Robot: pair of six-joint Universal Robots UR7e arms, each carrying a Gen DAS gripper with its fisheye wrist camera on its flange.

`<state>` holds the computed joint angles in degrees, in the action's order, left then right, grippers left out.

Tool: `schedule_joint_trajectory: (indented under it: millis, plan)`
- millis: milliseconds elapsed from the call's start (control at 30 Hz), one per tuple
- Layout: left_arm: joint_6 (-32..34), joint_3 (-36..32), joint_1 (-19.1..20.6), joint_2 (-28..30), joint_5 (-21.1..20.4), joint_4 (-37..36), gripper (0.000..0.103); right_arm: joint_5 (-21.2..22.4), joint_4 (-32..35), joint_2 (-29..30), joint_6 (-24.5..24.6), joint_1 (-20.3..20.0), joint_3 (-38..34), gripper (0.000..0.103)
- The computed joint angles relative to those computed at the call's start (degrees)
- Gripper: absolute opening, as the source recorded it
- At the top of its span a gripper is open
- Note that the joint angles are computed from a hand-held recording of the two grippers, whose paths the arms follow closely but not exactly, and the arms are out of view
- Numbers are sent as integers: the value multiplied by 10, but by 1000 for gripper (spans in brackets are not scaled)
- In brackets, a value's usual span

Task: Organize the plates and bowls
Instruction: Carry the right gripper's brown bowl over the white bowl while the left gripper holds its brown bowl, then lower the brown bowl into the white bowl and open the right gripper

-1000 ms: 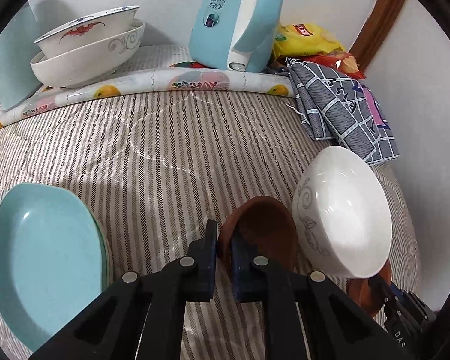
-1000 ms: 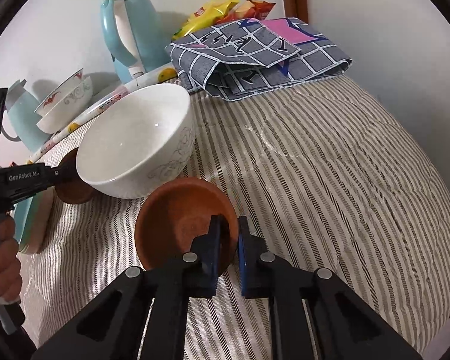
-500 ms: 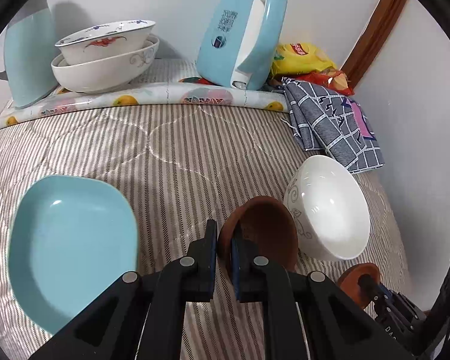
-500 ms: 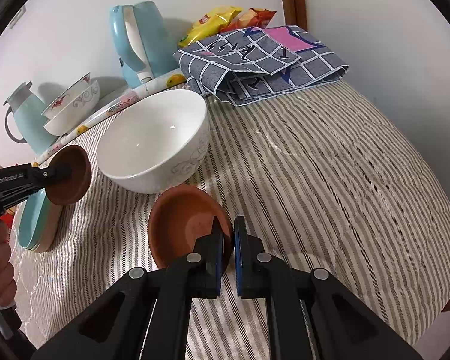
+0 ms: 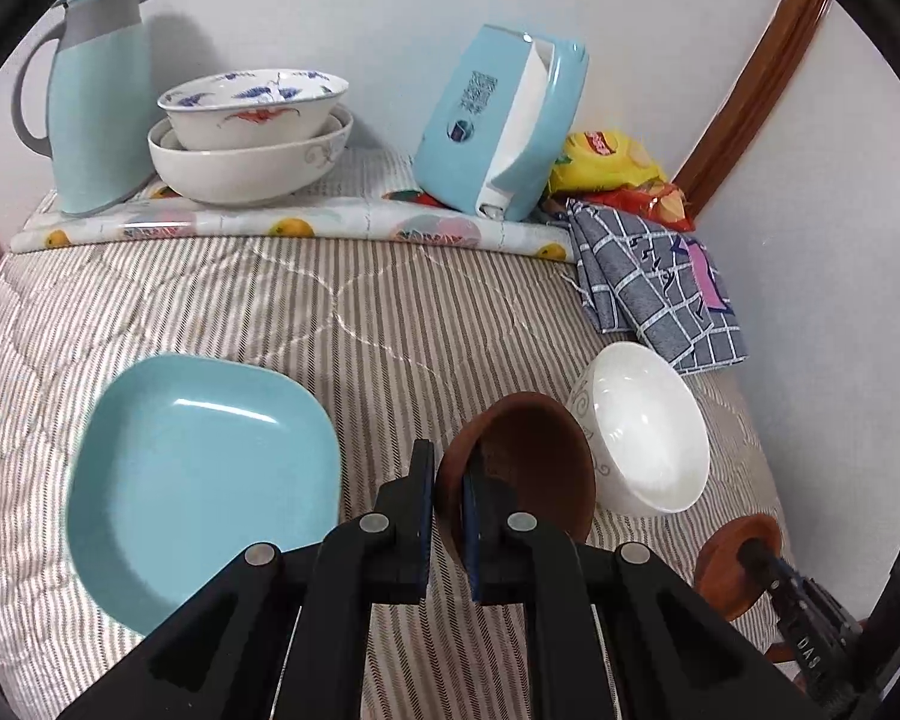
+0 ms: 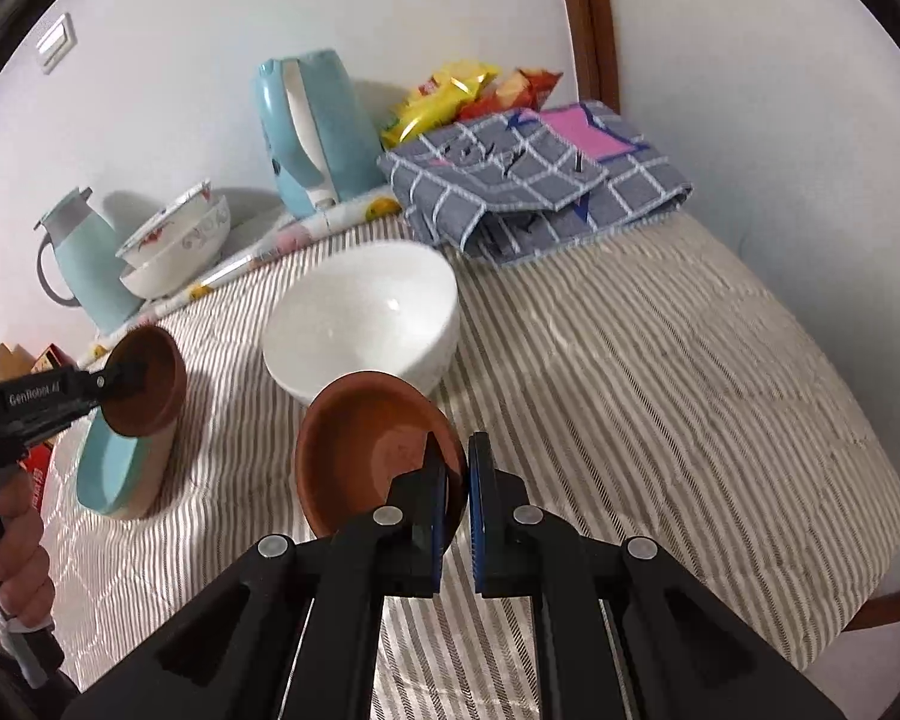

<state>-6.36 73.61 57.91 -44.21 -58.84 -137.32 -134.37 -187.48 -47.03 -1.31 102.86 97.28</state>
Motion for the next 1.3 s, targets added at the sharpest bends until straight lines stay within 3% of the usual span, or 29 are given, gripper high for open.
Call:
schedule_joint_trajectory:
  millis: [267, 667, 1300]
  plan:
    - [6, -14, 0, -3, 8, -2, 9, 2, 12, 15, -19, 4, -50, 7]
    - [24, -61, 10, 19, 34, 7, 9, 19, 84, 69, -18, -14, -156, 7]
    - [26, -106, 24, 53, 22, 27, 9, 8, 211, 123, -10, -32, -258, 7]
